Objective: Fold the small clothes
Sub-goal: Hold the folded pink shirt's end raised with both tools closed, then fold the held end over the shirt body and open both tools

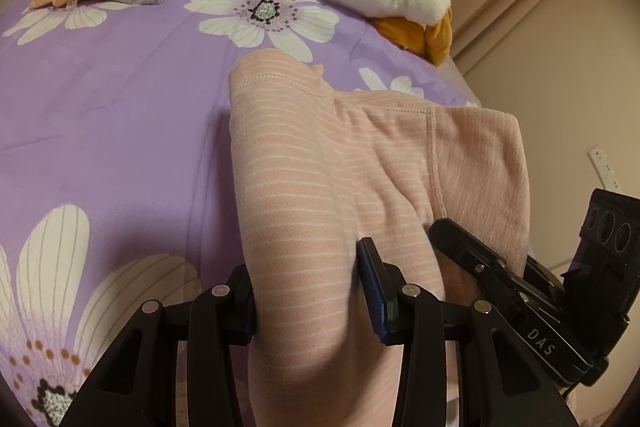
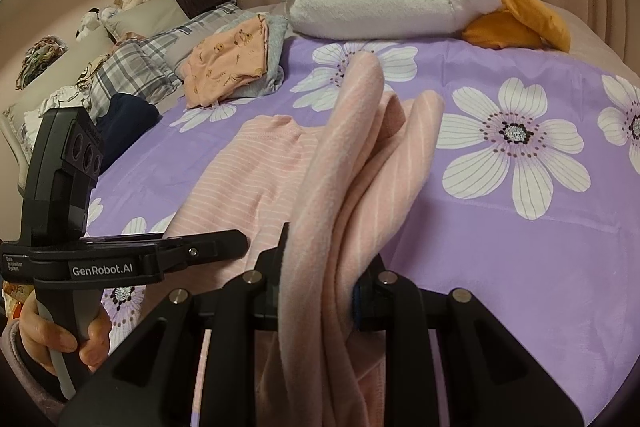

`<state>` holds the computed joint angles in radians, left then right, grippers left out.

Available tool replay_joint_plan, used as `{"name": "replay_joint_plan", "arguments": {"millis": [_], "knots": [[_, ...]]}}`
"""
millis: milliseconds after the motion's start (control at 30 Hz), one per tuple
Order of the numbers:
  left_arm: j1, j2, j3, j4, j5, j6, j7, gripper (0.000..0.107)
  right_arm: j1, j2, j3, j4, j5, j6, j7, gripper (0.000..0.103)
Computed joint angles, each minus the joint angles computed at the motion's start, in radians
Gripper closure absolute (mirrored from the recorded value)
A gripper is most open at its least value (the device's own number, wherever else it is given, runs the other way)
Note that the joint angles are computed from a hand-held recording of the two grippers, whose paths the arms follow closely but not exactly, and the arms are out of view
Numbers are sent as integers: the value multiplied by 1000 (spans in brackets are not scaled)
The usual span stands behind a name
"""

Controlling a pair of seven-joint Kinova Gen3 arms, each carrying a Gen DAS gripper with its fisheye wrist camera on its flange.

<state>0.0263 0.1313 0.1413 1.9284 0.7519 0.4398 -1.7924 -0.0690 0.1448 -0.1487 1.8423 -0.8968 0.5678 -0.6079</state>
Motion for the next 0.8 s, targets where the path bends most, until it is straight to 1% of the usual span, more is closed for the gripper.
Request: {"name": "replay_joint_plan", "arguments": {"millis": [233,467,600,800], "knots": [[1,29,-1,-24,-36,18,33,66,-3,31,-3,-16,41,-5,-42,79],[8,50,2,-47,-99,32,94,66,5,61,-19,-33,80,-6,-86,78],[-5,57,10,-54,-98,43,94,66,15,72,-29,-37,87,-4,-100,77],[-29,61,20,-47,-55,51,59,65,35,90,-29,-50,92,20,-136,75]]}}
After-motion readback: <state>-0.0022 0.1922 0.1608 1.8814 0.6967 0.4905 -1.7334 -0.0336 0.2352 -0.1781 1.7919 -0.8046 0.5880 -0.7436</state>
